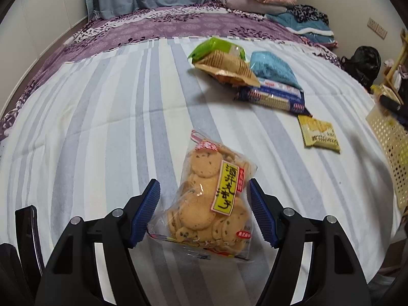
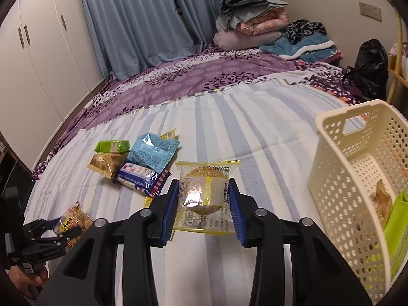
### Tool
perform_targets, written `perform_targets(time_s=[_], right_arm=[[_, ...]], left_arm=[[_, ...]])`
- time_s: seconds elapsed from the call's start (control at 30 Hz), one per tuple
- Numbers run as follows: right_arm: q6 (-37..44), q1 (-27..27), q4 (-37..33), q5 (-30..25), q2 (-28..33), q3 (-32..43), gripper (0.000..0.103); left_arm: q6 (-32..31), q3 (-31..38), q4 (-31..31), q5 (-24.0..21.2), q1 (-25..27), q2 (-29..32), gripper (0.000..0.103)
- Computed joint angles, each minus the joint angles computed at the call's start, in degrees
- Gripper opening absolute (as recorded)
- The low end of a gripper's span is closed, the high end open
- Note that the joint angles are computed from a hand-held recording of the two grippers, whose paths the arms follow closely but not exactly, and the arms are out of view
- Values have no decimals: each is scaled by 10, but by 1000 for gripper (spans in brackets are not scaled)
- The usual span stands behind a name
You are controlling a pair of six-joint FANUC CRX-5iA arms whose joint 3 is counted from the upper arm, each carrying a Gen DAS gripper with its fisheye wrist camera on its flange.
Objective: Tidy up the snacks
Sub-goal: 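Lift the cookie bag and cake packet and carry both toward the basket, then lower the cake packet into the basket and open the right tool while the left tool opens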
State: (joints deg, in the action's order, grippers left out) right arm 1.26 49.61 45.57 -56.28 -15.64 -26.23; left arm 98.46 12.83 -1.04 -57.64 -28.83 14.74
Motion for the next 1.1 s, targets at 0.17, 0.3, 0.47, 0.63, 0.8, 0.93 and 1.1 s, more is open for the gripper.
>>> perform_targets(time_s=[0.17, 0.3, 0.47, 0.63, 0.8, 0.93, 1.1], right_arm=[[-23, 10, 25, -19, -21, -11, 38], [-39, 20, 42, -35, -39, -21, 38], [-59, 32, 62, -65, -68, -37, 38], [-81, 40, 77, -100, -95, -54, 38], [-106, 52, 86, -151, -126, -72, 38], [-128, 64, 87, -201, -156, -90, 38], [-153, 84, 85, -262, -192, -110, 38]], left_arm=[[-5, -3, -5, -6, -4, 2, 72], [-2, -7, -7, -3, -5, 0, 72], [15, -9, -12, 10, -12, -9, 69], [9, -1, -7, 21, -19, -14, 68], [-7, 17, 13, 28, -28, -13, 68], [-27, 37, 40, 31, -37, -3, 68], [-54, 72, 72, 33, -57, 15, 68]])
